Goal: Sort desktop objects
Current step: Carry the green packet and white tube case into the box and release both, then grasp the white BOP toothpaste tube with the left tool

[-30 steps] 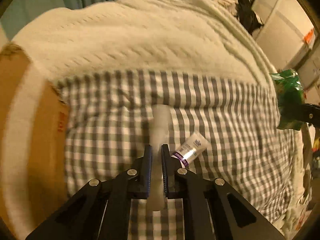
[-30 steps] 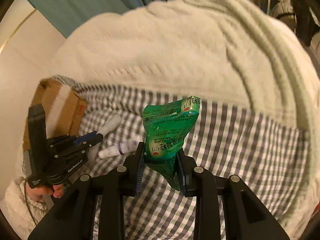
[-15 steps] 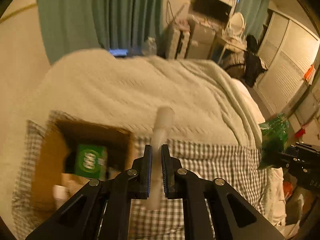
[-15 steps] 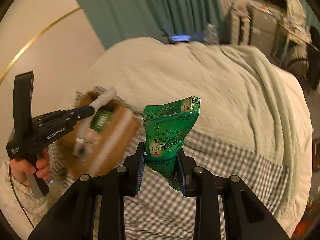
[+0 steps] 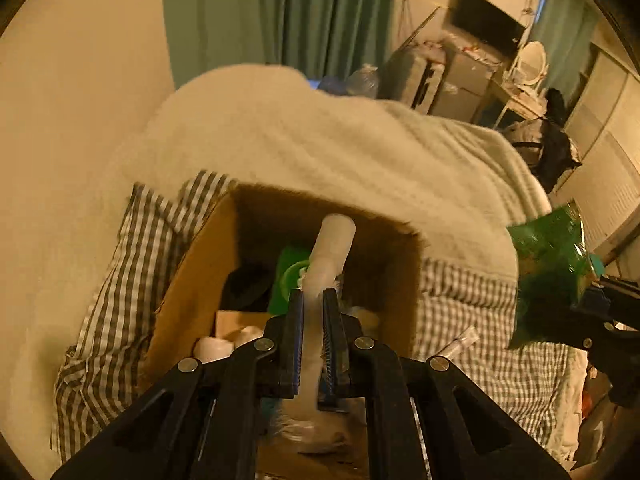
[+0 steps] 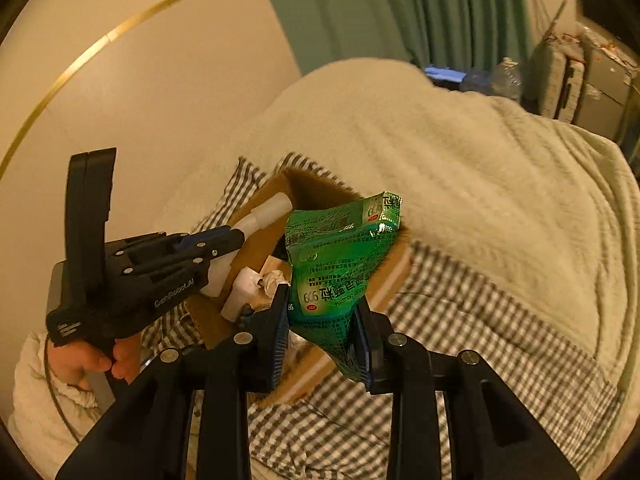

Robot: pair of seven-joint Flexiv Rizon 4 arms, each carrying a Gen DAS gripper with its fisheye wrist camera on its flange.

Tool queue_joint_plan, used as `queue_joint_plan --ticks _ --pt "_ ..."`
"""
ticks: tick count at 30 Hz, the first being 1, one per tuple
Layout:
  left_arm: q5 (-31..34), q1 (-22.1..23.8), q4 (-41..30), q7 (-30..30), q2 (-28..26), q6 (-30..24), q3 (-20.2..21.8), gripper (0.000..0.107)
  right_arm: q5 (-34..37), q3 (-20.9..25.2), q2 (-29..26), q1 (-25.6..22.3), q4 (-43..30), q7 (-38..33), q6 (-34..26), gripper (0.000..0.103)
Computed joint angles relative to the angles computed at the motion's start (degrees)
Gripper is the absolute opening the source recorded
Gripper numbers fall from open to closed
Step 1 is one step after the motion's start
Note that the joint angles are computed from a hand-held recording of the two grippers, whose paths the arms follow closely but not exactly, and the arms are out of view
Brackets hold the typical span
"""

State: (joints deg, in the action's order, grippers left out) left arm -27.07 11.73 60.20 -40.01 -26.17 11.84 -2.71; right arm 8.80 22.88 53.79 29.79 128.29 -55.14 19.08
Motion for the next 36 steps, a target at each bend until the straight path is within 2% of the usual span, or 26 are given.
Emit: queue_joint_plan --ticks 3,6,10,11,12,13,14,15,16,18,21,25,31,36 --pt "0.8 0.5 -2.7 -0.2 -2.3 -1.8 0.0 0.009 0.6 0.7 -3.8 0.7 1.2 0.0 5.2 0.028" --pt "1.5 0.8 -3.9 0.4 -3.2 -2.9 -0.1 0.009 -1.9 2.1 -6.8 1.4 2.0 -1.1 8.6 0.028" --pt "2.2 0.8 -5.7 -0.5 -4.4 -4.5 -0.2 0.01 -5.3 3.5 -7.2 1.8 3.9 -0.5 13.0 0.03" --pt "2.3 0.8 -5.8 -0.5 -4.5 -4.7 -0.2 0.014 -5.5 3.4 -7.4 2.1 3.7 -0.1 13.2 0.035" --pt "2.5 0.8 -5.7 -0.4 -4.5 -4.5 -0.2 0.021 -5.5 3.3 -7.4 2.4 3.8 0.3 13.6 0.037" --pt "2.8 0.7 -5.0 -0.1 -4.0 -3.6 0.0 0.026 -6.0 3.4 -7.0 2.3 4.1 0.9 14.4 0.044" --pt "3.1 0.6 -4.0 0.4 -3.4 -2.5 0.2 0.044 -6.7 3.6 -6.7 1.9 4.2 1.5 14.5 0.052" --pt "3.4 0.4 -3.2 0.7 -2.8 -1.2 0.4 0.07 -7.4 3.4 -7.0 1.7 4.1 1.8 14.6 0.054" --pt "3.4 0.2 -1.4 1.3 -1.6 1.1 0.6 0.079 -7.9 3.5 -6.6 1.4 4.0 2.6 14.1 0.054" --pt "2.7 0.3 0.3 1.4 -0.4 2.7 0.6 0.083 -8.1 3.3 -5.6 1.4 3.9 3.6 13.0 0.054" --pt "1.7 0.6 -0.1 -0.3 -0.1 1.2 0.6 0.083 -7.9 2.4 -3.3 1.1 3.5 4.5 10.5 0.054" --pt "-0.5 0.6 2.8 -1.0 2.6 1.5 0.4 0.083 -9.2 2.0 1.2 -0.2 2.8 3.4 4.3 0.056" --pt "-6.9 -2.3 18.0 5.2 13.4 6.9 0.7 0.089 -10.4 -1.2 10.1 -4.0 2.4 -1.5 -7.5 0.056" --pt "-10.1 -6.7 28.5 5.8 19.9 9.0 2.2 0.089 -12.5 -5.6 17.6 -9.9 3.1 -7.2 -16.3 0.056"
